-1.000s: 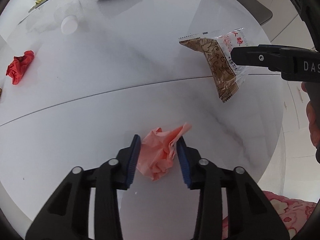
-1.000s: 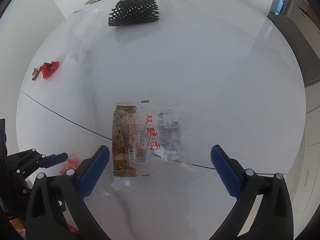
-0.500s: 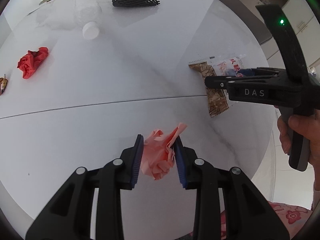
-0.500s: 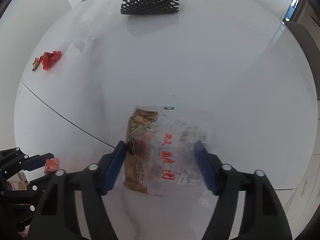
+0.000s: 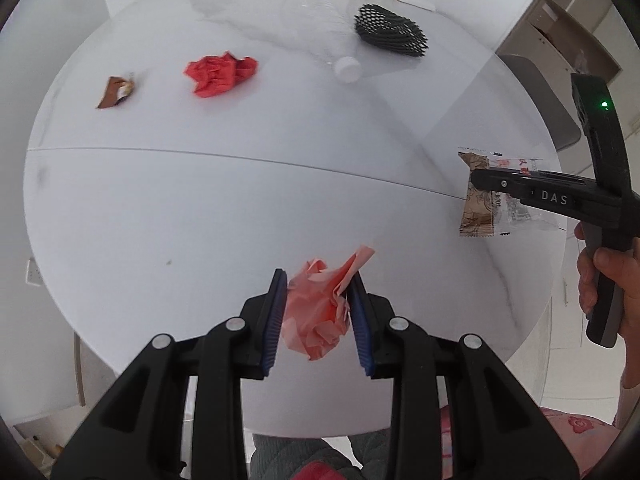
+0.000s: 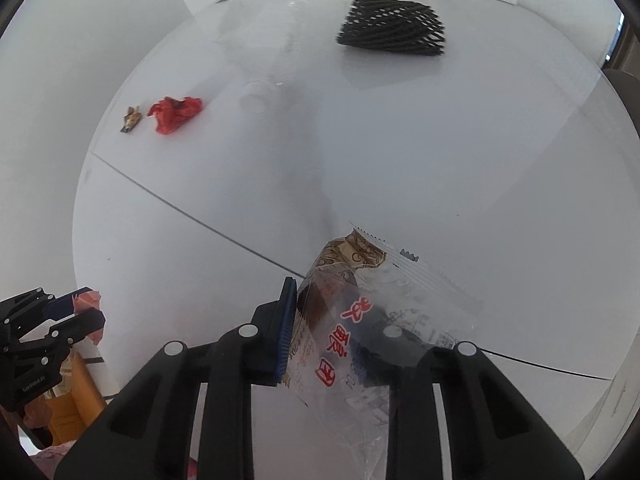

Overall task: Collect trash
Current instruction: 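Grasp the clear snack wrapper with the right tool, then drop the pink paper into the wastebasket with the left tool while the right tool drops the wrapper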

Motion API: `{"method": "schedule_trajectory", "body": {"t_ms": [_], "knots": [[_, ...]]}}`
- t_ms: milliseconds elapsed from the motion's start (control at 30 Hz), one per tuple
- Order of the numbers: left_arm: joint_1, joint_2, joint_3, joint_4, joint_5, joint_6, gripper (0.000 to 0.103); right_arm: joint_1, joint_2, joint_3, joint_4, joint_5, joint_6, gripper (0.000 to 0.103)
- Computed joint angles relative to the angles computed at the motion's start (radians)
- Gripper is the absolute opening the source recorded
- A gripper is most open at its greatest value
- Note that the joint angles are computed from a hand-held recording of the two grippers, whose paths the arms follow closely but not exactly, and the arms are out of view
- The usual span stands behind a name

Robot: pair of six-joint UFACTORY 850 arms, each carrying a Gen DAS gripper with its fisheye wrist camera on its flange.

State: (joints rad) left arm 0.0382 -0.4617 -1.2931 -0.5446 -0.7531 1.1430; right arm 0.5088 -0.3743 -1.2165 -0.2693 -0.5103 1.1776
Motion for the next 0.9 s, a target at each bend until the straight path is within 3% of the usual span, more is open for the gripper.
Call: {"method": "schedule_trajectory", "body": {"t_ms": [233,467,667,900], "knots": [[0.157,-0.008,-0.039,-0.014,-0.005,-0.007,0.031,0.084,-0.151,-0.238,0.096,-0.017,-0.164,0.025],[0.271,-0.052,-0.093,0.010,0.000,-0.033,0.031,0.159,-0.329,-0.514,0.170,-0.068,-0.295,0.022],[0.347,-0.098,-0.148,0.028,-0.010,-0.023,0.031,0.202,-0.479,-0.759,0.207,-0.143,-0.359,0.021],[0.379,-0.179,-0.226,0.078,-0.040,-0.038,0.031,0.234,-0.672,-1.079,0.238,-0.276,-0.404,0.021]]}}
